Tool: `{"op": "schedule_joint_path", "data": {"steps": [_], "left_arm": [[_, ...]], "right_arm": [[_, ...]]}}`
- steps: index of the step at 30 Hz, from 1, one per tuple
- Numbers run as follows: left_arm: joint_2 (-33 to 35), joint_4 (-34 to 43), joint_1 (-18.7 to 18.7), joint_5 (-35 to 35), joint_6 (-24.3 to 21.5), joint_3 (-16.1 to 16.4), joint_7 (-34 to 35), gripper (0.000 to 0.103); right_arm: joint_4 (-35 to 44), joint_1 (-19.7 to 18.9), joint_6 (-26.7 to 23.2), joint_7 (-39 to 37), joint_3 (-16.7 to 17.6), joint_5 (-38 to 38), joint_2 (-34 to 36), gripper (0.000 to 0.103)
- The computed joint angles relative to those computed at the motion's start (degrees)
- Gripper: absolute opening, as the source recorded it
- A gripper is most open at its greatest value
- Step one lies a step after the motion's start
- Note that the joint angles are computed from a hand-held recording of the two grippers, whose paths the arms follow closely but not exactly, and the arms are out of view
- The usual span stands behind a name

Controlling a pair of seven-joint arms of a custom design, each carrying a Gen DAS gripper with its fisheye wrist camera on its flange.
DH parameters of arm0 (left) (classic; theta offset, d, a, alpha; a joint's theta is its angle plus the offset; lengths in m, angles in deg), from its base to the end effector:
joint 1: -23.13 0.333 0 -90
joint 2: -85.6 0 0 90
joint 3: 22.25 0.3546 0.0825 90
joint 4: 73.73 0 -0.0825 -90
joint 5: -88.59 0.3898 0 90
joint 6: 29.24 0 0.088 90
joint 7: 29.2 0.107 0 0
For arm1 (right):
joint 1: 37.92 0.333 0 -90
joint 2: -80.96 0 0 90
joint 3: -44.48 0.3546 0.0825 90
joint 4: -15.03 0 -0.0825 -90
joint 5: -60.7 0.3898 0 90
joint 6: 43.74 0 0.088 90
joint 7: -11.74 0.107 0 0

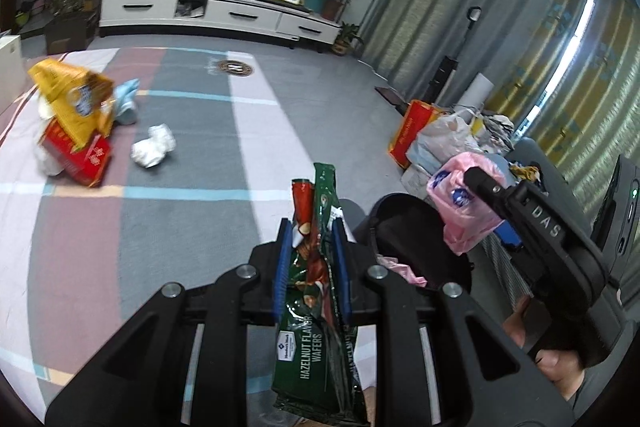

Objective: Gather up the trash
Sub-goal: 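Carry green wrapper in left tool while right tool carries pink bag to bin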

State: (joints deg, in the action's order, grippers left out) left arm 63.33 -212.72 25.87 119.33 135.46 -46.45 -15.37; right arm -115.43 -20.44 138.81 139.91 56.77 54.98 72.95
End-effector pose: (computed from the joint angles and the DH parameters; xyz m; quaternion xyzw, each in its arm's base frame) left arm 0.4197 -0.2199 0.5557 -0.7656 0.4788 -0.3726 0.2140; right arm 0.4634 0.2828 0.5766 -0.6036 0.6215 -0.1309 0.4819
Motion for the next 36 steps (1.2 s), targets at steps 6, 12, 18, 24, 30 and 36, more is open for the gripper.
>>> {"op": "schedule_joint_path", "data": {"steps": [6, 12, 18, 24, 30, 36], "left_arm": [[5.43, 4.92, -0.37, 2.72, 0.65, -0.77, 0.07, 0.021], [11.00, 9.50, -3.84, 5.56, 0.34, 1.27, 0.08, 0.021], [16.04, 13.32, -8.68, 6.75, 0.21, 4.78, 1.43, 0.021], [20.07, 16.45, -12.99, 4.88, 0.28, 7.89, 4.63, 0.021], [23.63, 19.03, -15.87, 2.29, 1.52, 10.22, 8.37, 0.021], [27.20, 20.91, -17.47, -6.92, 3.41, 11.30, 16.68, 0.021]], "right_arm": [[-1.34, -4.50, 0.71, 2.80, 2.72, -0.36, -1.01, 0.047], [-1.95, -17.30, -0.69, 13.43, 12.10, -9.39, -2.58, 0.047], [-2.82, -18.46, -1.28, 19.21, 10.57, -13.42, -2.69, 0.047], [-3.03, -21.41, -2.85, 27.33, 10.96, -19.54, -2.48, 0.047], [-2.81, -19.08, -4.90, 31.89, 7.58, -23.55, -1.54, 0.047], [-2.48, -16.17, -7.33, 35.70, 3.91, -26.82, -0.84, 0.047]]}}
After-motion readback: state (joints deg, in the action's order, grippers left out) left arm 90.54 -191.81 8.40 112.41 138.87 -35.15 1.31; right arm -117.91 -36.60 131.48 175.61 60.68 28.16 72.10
